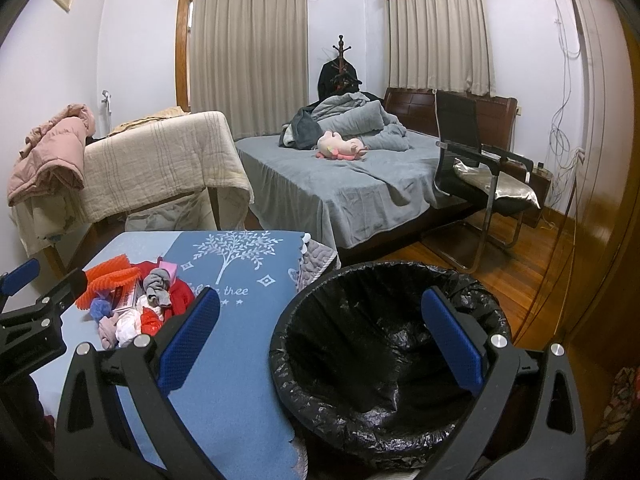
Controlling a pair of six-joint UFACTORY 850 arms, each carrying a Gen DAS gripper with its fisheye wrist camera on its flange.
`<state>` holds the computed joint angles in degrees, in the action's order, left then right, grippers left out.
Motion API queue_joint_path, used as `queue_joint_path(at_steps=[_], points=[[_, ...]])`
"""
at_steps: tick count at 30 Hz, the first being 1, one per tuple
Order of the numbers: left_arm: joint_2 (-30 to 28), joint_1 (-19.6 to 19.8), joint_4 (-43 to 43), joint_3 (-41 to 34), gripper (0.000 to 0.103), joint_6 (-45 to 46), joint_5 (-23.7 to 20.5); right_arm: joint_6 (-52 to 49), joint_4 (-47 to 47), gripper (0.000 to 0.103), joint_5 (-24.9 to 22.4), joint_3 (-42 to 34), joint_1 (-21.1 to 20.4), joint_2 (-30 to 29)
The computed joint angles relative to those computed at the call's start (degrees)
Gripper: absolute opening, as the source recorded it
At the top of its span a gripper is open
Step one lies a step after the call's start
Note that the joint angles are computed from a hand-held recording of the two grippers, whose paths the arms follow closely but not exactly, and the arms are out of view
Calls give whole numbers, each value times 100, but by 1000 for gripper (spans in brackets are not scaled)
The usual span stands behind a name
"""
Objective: Collect trash
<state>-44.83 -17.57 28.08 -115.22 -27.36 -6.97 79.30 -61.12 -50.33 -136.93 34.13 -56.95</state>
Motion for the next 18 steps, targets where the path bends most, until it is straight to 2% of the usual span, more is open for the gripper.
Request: queue_joint_path(at_steps=[10, 13, 18], points=[[3, 13, -164, 3, 97, 160, -8, 115, -68, 98, 82, 216, -6, 99], [-11, 21, -196, -10, 97, 196, -3, -160, 91, 98, -16, -249, 1, -131], [-34, 58, -384, -23, 97, 370, 2, -127, 69, 98, 12, -259, 34, -145]])
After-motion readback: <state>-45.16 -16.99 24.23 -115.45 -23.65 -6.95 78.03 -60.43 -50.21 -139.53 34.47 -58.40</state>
